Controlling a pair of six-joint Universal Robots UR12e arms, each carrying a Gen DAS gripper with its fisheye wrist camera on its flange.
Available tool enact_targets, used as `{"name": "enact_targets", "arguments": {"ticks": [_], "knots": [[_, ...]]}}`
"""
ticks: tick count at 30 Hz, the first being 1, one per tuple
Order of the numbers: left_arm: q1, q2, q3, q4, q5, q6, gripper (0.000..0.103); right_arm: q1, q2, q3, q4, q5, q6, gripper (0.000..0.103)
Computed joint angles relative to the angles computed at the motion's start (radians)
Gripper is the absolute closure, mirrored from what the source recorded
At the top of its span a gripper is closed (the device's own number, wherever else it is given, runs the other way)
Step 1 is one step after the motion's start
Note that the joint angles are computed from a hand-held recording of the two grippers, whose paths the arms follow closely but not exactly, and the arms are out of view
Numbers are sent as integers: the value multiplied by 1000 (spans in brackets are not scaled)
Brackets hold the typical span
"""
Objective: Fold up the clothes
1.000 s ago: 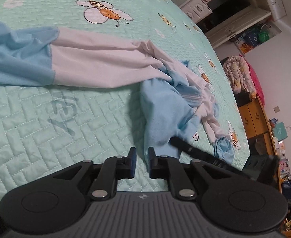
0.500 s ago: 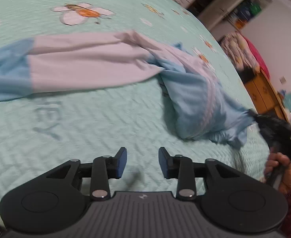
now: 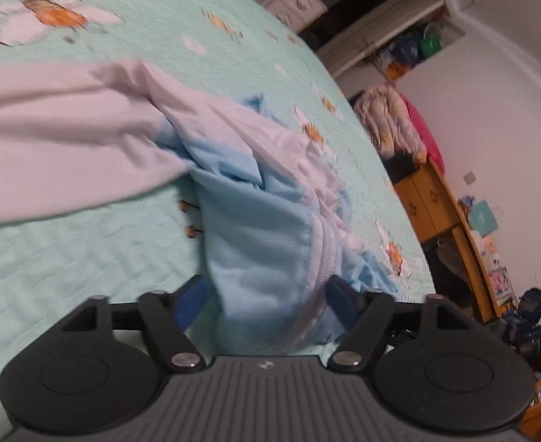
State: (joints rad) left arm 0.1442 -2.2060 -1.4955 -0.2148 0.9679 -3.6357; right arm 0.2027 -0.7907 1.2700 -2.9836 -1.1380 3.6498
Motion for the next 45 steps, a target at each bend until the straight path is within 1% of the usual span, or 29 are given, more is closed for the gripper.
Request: {"name": "enact_targets", "arguments": {"ticks": [1,2,3,4,5,7,9,11,12,14,15,16,17,18,19,21,23,25,26,27,28,29,31,34,36,37,40,42,45], "knots": [[-5,-14,23,-36,10,-10,27,6,7,-10,6,-5,-16,55],[-8,-28,41,-57,14,-30,37,12,15,-19,13,-10,-33,56],[-7,-37,48,-47,9,-60,45,20,19,-27,26,-16,-58,69],[-6,-40,52,-46,12,-70,82,27,23,-35,40,-13,-81,81],[-5,-34,50,-51,19,-59,91,28,24,-37,57,32,-89,94],[1,-11,22,-17,34,-31,92,29,26,-45,93,124,-107,94],[18,21,-23,34,-5,-6,93,31,28,-54,137,210,-137,95],[41,53,-68,46,-88,29,93,32,7,-50,220,215,-260,95],[51,69,-87,28,-118,66,92,33,-3,-49,263,215,-322,95],[58,102,-110,-85,-120,198,89,35,-22,-49,347,210,-440,93],[57,113,-115,-149,-96,241,88,30,-30,-45,372,204,-465,89],[57,122,-117,-200,-71,262,87,25,-38,-41,396,198,-490,87],[58,129,-123,-223,-57,265,84,20,-45,-37,420,191,-514,77],[62,135,-131,-216,-54,259,83,14,-52,-33,441,186,-533,72],[67,141,-140,-194,-57,255,80,4,-58,-25,436,198,-520,69],[77,154,-155,-149,-62,247,75,-14,-72,-6,391,201,-497,67],[91,164,-162,-115,-86,247,66,-37,-77,5,357,238,-467,64],[103,159,-149,-70,-104,216,60,-53,-73,14,268,236,-396,62],[105,153,-139,-38,-87,193,55,-58,-67,13,223,227,-357,60],[104,146,-126,-14,-55,184,51,-60,-57,5,182,211,-320,58],[100,133,-105,-5,-10,186,45,-62,-46,-5,145,196,-284,58],[94,115,-79,-2,40,189,44,-60,-28,-23,116,192,-241,58],[84,78,-24,-2,135,192,43,-56,10,-63,60,180,-157,58],[72,17,53,-29,280,185,43,-44,63,-117,-4,175,-49,57],[67,-13,91,-43,354,203,43,-30,85,-138,-14,178,-34,57],[64,-24,103,-43,380,228,43,-22,88,-139,-21,164,-49,57],[53,-56,143,-57,430,377,43,-2,96,-135,-43,119,-110,57],[49,-76,170,-76,434,464,43,1,97,-128,-47,116,-117,56],[43,-99,202,-94,426,568,42,2,101,-121,-43,116,-105,55]]}}
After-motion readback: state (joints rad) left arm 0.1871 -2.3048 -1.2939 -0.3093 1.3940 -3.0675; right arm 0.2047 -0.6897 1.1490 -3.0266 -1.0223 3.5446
